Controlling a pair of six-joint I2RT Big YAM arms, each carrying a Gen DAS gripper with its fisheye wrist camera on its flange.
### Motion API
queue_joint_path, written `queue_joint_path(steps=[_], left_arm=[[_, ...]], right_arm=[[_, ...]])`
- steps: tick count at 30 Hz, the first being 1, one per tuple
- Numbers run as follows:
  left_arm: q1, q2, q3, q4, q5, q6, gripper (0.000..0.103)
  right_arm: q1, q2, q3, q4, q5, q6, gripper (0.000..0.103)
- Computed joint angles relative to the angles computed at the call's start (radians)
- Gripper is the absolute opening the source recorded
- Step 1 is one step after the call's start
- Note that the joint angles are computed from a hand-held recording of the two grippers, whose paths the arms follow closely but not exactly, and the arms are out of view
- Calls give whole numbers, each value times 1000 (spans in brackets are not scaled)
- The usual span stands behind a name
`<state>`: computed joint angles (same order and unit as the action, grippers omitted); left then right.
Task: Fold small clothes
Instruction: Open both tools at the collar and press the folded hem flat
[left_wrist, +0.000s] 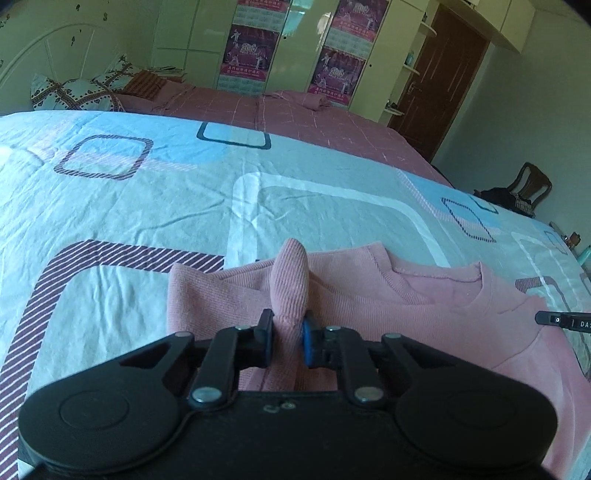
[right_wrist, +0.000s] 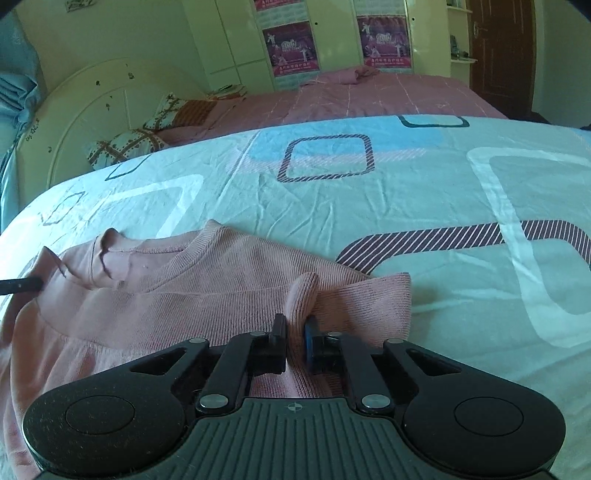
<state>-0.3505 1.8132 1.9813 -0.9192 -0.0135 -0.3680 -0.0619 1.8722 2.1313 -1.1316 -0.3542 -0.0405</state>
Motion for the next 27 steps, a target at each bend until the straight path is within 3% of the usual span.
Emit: queue_joint_path(steps=[4, 8, 10, 13, 15, 20, 25, 27], left_arm=[[-9, -32, -36, 81, -49, -24, 13], [-19, -25, -25, 122, -117, -49, 13], [-20, -7, -11, 111, -143, -73, 13], [-29, 21, 2, 51, -173, -45, 13], [-33, 17, -25, 54, -190, -38, 13], [-35, 34, 7, 16, -201, -30, 16], [-48, 55, 68, -70, -260, -8, 36], [-53, 65, 94, -109, -284, 0, 52]], right_arm=[[3, -70, -96, 183, 34, 67, 7], [17, -79, -104, 297, 106, 117, 7], [24, -57, -80, 300, 141, 141, 7], [35, -14, -46, 238, 188, 141, 7], [42, 2, -47, 206, 222, 121, 7], [43, -7, -102, 237, 268, 128, 7], [44, -20, -115, 254, 269, 146, 10], [43, -32, -118, 251, 261, 159, 14]])
